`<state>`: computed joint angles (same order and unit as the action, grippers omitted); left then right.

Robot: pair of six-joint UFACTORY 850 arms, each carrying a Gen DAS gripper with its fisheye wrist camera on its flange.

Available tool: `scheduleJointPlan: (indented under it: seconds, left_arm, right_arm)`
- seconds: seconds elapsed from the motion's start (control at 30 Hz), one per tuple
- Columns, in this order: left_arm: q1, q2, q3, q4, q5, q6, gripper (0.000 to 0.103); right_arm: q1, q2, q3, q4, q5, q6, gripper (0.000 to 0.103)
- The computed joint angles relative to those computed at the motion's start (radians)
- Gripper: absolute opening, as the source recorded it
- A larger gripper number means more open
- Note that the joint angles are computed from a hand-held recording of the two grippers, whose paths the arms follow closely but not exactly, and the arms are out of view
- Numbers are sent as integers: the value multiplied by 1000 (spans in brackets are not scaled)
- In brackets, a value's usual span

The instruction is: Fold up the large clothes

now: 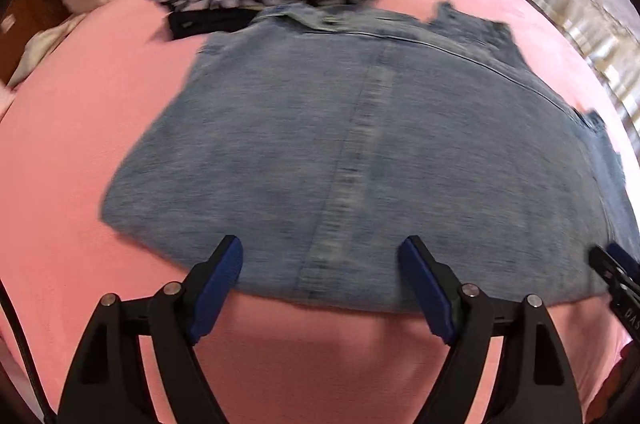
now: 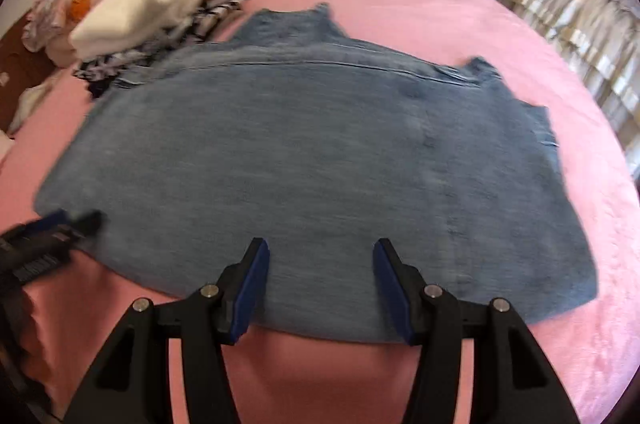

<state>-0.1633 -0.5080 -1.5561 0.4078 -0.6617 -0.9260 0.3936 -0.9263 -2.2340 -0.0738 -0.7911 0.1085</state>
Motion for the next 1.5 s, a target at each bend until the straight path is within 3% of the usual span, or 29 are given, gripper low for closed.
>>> scheduleJointPlan:
  seconds: [0.2, 0.4, 0.77, 1.23, 1.37, 1.5]
  left_arm:
    - [38, 35, 58, -36, 50, 0, 82]
    - [30, 28, 46, -18, 25, -32, 82]
    - [45, 47, 51, -107, 1, 37, 82]
    - [64, 182, 229, -453, 143, 256, 82]
    - [86, 203, 284, -645, 235, 406, 82]
    - [119, 210, 341, -940, 347, 651, 82]
  right_arm:
    - [-88, 66, 115, 0, 42, 70, 55]
    - [-56, 47, 85, -143, 3, 137, 56]
    - [-56, 57, 74, -155, -51, 196, 56]
    - [1, 217, 248, -20, 107, 133, 56]
    - [30, 236, 279, 18, 143, 89, 56]
    - [58, 237, 288, 41, 161, 33, 56]
